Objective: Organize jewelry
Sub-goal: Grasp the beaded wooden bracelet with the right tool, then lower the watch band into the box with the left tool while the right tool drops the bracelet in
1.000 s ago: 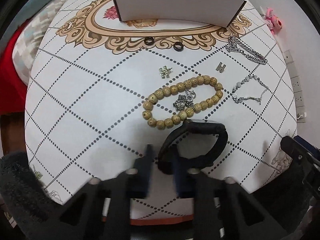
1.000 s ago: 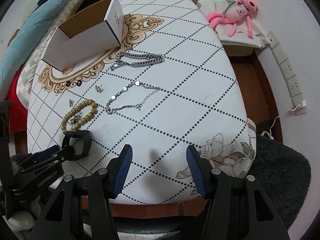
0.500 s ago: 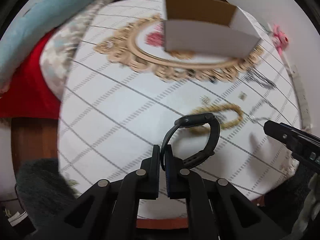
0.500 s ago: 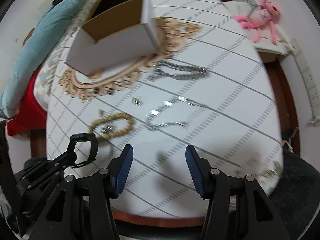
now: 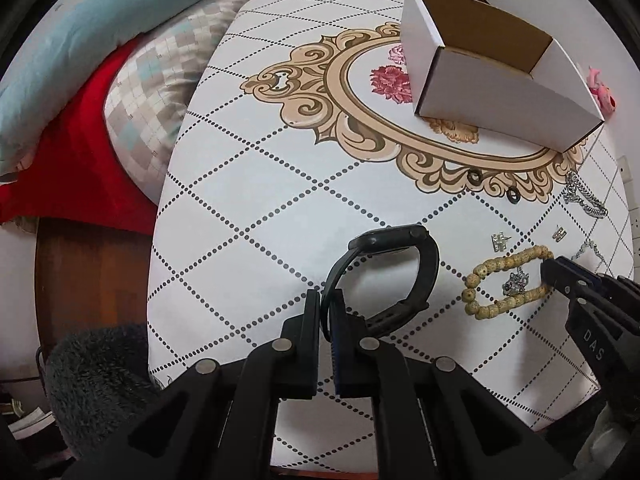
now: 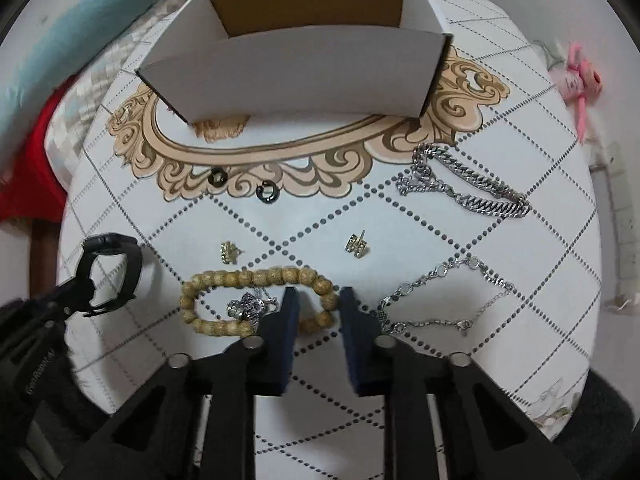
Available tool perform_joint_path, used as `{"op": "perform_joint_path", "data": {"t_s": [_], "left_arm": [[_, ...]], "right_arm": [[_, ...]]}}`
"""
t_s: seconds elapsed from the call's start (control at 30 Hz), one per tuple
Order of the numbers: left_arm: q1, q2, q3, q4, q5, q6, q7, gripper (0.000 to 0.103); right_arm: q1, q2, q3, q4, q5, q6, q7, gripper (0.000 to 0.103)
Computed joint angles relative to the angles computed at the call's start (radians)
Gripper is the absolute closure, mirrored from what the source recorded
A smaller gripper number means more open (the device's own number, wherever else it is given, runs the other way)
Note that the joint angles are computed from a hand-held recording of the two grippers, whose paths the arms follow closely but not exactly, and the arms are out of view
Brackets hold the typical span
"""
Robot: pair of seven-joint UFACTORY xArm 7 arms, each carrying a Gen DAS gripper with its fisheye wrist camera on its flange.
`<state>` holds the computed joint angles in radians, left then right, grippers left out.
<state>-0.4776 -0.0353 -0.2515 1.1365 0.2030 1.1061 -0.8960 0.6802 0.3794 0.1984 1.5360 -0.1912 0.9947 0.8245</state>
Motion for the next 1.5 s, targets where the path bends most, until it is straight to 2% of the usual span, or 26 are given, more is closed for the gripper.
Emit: {"op": "perform_joint_path", "data": {"t_s": [0.13,0.3,0.57,0.83,1.0,1.13,1.2,1.27,1.33,1.4,1.43,1.47,1.5], "left_arm": [[-0.003,-0.002,-0.002,0.003,-0.01,0.0,0.017,0.101],[-0.011,-0.016,-0.008,0.035,-0.026,-0.005,0.037,0.101],[-0.004,0.013,-0.001,0.194,-0.01,-0.034,0.086,0.101],[-0.004,0.179,0.04,0.481,0.011,-0.024,0.156,0.101],[-0.014,0.318,0.078,0.662,-0.006,0.015,0.22,0.1],[-0.017,0.392,0.1,0.741,-0.045,0.025,0.25,0.1],[-0.013,0.433,0.105,0.785,-0.079,0.044,0.264,0.093],[0.007,0.467,0.099,0.811,-0.147,0.045,0.286,0.091],[0.018,0.517,0.099,0.874,-0.202,0.092,0.291,0.081],[0.007,0.559,0.118,0.936,-0.194,0.141,0.279,0.027],[0.001,0.545,0.13,0.913,-0.182,0.113,0.268,0.02],[-0.002,0.535,0.133,0.895,-0.178,0.092,0.26,0.019],[-0.004,0.523,0.137,0.879,-0.169,0.08,0.256,0.019]], "right_arm": [[0.015,-0.002,-0.004,-0.001,-0.035,-0.011,0.01,0.093],[-0.012,-0.098,0.009,-0.108,0.009,-0.115,0.033,0.094],[-0.079,-0.221,0.022,-0.113,0.032,-0.168,-0.012,0.094],[-0.155,-0.155,0.003,0.118,0.084,-0.141,-0.161,0.094],[-0.159,-0.009,-0.014,0.34,0.122,-0.075,-0.246,0.094],[-0.143,0.115,-0.037,0.501,0.139,-0.004,-0.277,0.094],[-0.138,0.172,-0.049,0.574,0.149,0.033,-0.286,0.093],[-0.141,0.216,-0.056,0.624,0.168,0.059,-0.296,0.093],[-0.147,0.26,-0.058,0.677,0.188,0.09,-0.311,0.093],[-0.146,0.288,-0.068,0.716,0.196,0.134,-0.311,0.092],[-0.145,0.313,-0.072,0.752,0.198,0.17,-0.311,0.091],[-0.149,0.341,-0.071,0.792,0.211,0.212,-0.313,0.087],[-0.148,0.351,-0.077,0.804,0.213,0.232,-0.308,0.069]]}}
